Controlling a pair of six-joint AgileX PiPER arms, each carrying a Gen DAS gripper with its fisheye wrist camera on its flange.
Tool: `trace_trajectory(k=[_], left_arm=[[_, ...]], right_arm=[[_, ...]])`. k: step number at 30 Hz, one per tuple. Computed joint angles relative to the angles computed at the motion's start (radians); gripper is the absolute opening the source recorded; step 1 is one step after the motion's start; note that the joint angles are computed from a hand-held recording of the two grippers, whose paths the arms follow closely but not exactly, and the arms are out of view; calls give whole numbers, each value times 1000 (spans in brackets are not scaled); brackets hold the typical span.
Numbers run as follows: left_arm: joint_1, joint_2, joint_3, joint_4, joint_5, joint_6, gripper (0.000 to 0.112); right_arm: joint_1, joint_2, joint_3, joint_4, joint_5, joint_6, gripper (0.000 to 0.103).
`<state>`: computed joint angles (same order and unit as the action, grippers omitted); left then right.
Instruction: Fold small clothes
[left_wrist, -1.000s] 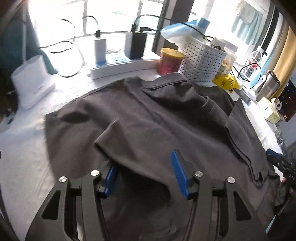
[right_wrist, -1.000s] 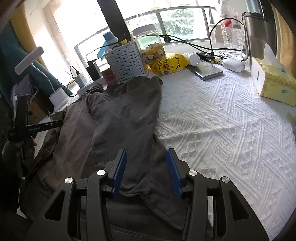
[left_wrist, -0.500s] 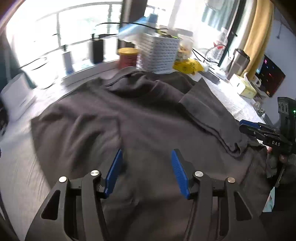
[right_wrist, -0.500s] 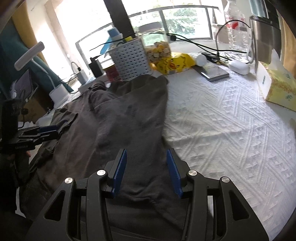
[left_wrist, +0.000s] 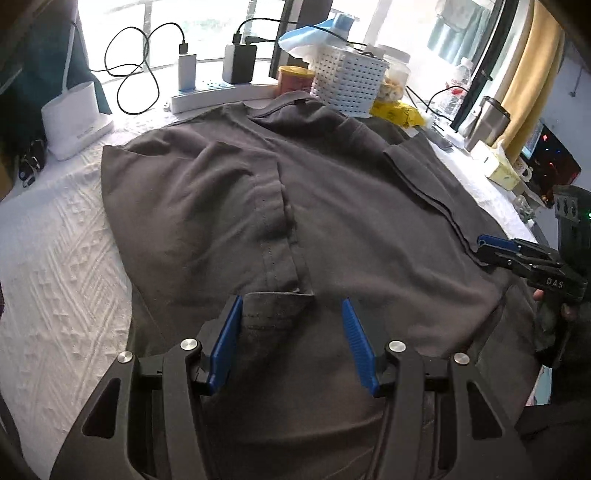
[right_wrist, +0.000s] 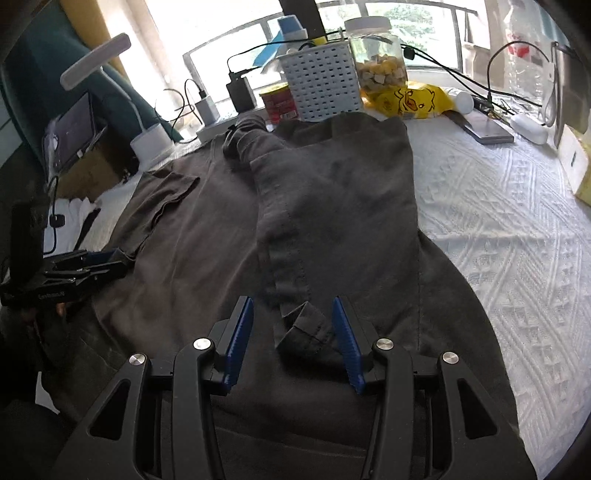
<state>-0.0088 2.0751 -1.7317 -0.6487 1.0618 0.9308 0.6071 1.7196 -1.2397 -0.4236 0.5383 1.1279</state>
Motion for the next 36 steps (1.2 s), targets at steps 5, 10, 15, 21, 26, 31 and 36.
trace_trajectory(k=[5, 10, 15, 21, 26, 31, 36], left_arm=[[13, -30, 58, -45, 43, 76, 55], [5, -75, 133, -74, 24, 124, 55], [3, -99, 170, -89, 13, 149, 55], [16, -163, 240, -117, -21, 196, 55], [35, -232, 314, -156, -45, 248, 55], [69, -300, 386, -210, -51, 303, 55], [97, -369, 469, -257, -70, 360, 55]], right_arm=[[37, -3, -3, -16, 34, 23, 48], [66, -4, -12, -27, 68, 44, 48], [95, -7, -22, -38, 94, 51, 48], [143, -34, -18, -118, 140, 140, 48], [192, -80, 3, -208, 207, 240, 48], [247, -122, 23, -274, 275, 322, 48], [311, -152, 41, -320, 347, 395, 48]])
